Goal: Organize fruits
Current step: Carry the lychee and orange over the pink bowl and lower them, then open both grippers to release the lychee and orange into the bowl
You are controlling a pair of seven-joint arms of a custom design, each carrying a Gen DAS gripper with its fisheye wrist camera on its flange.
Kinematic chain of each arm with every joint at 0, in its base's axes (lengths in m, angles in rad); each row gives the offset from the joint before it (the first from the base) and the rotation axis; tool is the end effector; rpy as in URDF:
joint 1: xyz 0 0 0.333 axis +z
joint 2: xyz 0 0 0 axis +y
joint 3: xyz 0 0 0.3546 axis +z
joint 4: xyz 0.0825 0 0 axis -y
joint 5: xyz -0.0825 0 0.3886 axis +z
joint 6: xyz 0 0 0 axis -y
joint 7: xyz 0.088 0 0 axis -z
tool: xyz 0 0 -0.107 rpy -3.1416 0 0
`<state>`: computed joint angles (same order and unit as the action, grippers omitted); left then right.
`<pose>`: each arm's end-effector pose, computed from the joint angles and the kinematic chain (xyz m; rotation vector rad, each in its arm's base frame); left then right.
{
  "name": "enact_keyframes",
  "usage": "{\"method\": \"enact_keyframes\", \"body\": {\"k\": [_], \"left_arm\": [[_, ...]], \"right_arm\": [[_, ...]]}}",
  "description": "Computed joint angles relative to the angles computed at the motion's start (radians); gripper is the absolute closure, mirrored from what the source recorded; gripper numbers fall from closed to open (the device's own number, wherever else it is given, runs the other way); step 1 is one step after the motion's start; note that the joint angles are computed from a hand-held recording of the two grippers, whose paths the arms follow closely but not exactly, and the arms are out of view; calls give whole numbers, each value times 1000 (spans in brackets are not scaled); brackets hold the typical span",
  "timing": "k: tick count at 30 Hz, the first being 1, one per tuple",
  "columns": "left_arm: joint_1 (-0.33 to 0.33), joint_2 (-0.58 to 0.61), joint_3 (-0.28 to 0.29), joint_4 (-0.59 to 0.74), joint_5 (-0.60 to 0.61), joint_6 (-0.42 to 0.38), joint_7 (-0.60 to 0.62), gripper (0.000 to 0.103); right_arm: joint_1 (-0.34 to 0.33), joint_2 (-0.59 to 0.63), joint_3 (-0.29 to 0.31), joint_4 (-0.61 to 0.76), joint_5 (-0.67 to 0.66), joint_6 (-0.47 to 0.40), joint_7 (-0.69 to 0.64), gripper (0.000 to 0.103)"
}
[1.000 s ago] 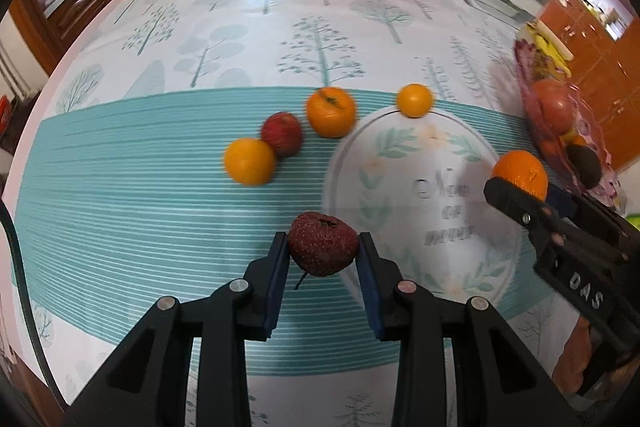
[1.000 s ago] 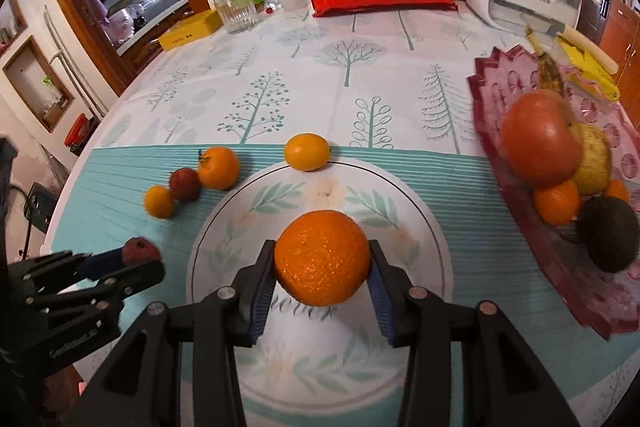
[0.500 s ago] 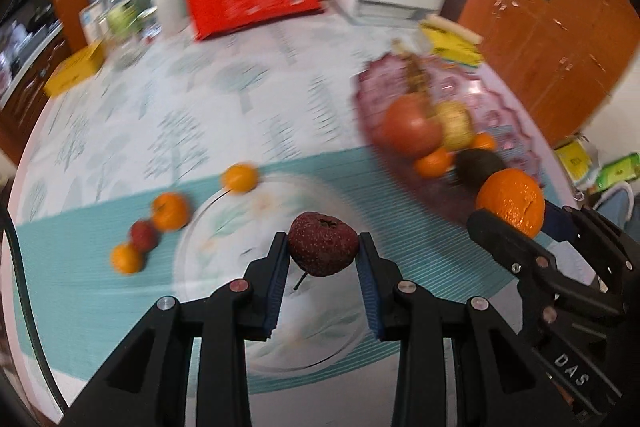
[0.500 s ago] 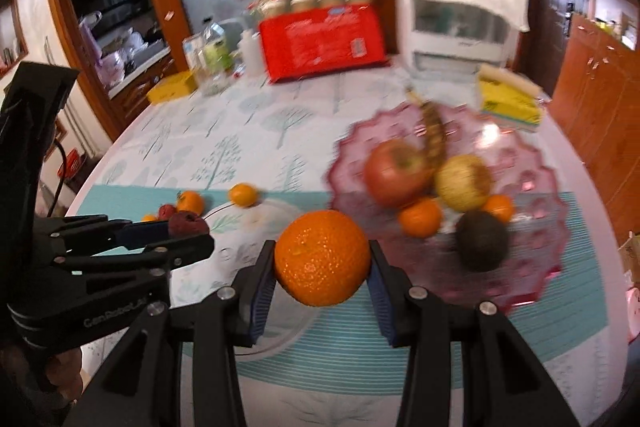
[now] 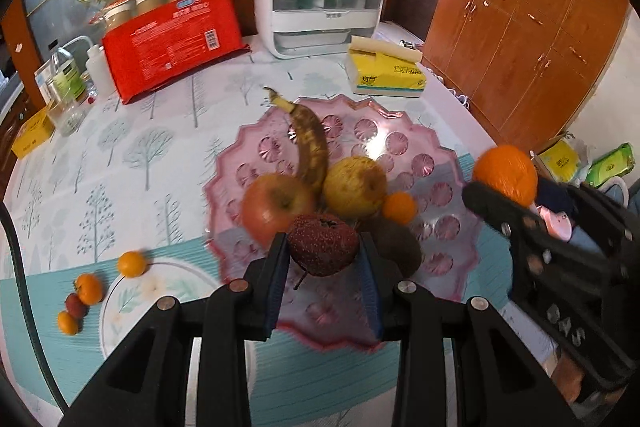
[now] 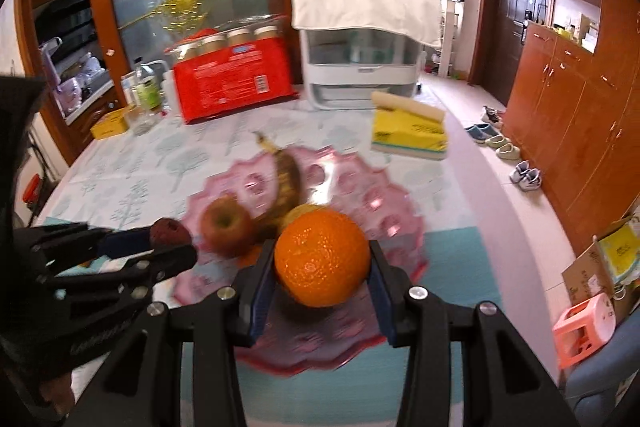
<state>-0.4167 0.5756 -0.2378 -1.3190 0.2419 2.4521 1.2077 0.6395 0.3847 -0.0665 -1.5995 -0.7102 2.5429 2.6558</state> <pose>0.6538 -0.4368 0.5047 -1.5969 2.3021 -0.7591 0.6035 0.4083 0.5036 -1.7511 1.7787 -0.7194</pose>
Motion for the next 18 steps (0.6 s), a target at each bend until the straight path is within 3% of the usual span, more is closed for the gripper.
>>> {"method": "enact_keyframes", "body": {"k": [6, 18], "left_arm": [[-55, 116, 20, 168, 18, -126, -18, 71], [-91, 216, 45, 284, 29, -251, -20, 70]], "right_arm": [[-79, 78, 11, 71, 149, 10, -150, 59], [-102, 201, 4, 163, 400, -28, -382, 59]]}}
